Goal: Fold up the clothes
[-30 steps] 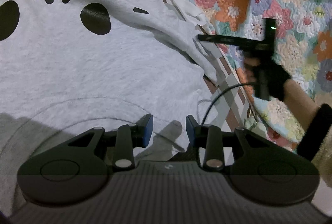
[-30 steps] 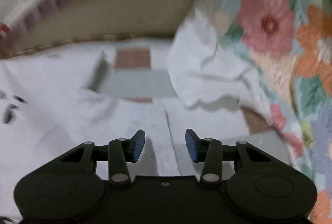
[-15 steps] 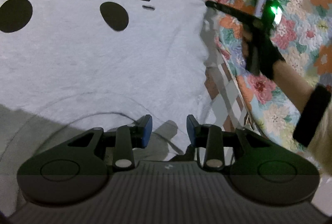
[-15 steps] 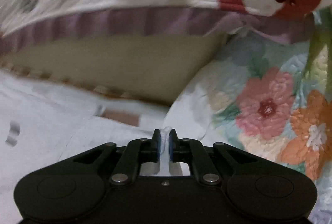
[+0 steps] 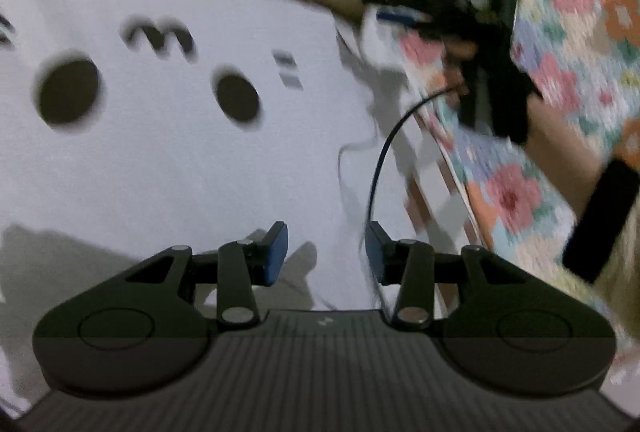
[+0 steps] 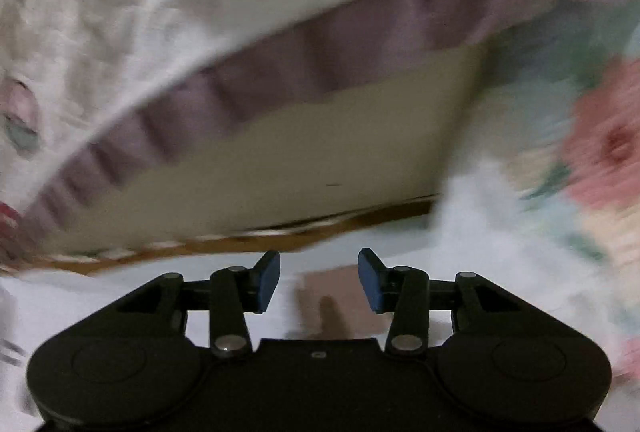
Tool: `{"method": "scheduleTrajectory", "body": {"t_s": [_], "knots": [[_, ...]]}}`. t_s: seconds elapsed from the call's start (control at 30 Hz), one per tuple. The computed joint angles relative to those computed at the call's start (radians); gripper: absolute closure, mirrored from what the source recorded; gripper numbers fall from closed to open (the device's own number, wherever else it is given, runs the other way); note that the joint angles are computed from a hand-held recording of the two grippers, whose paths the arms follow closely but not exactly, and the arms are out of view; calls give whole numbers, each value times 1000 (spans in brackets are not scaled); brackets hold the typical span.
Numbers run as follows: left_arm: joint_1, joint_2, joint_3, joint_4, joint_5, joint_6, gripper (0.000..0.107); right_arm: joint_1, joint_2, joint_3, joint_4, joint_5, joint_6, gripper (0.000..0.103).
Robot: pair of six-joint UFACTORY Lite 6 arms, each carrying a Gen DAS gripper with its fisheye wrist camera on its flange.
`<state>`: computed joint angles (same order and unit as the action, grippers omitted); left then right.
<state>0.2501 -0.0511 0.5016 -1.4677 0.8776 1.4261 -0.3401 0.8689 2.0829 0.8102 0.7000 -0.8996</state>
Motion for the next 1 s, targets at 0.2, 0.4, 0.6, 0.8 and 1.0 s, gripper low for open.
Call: {"method": "scheduleTrajectory", "body": {"t_s": [0.2,0.4,0.6,0.8,1.0], "knots": [[449,-192,45,254,67,-127,65,47,-240,-468,435,206,-255,55],[898,-57,142,320,-7,-43,49,255,-431,-724,441,270,-381,55],[1001,209,279,280,118,34,88,548,-719,-1003,265,75,-491,54],[862,226,255,265,55,-9,83,719,-961,-1317,285,-106,-521,52],[756,150,188,238,-25,-19,44,825,-1300,-1692,365,-361,-693,55]]}}
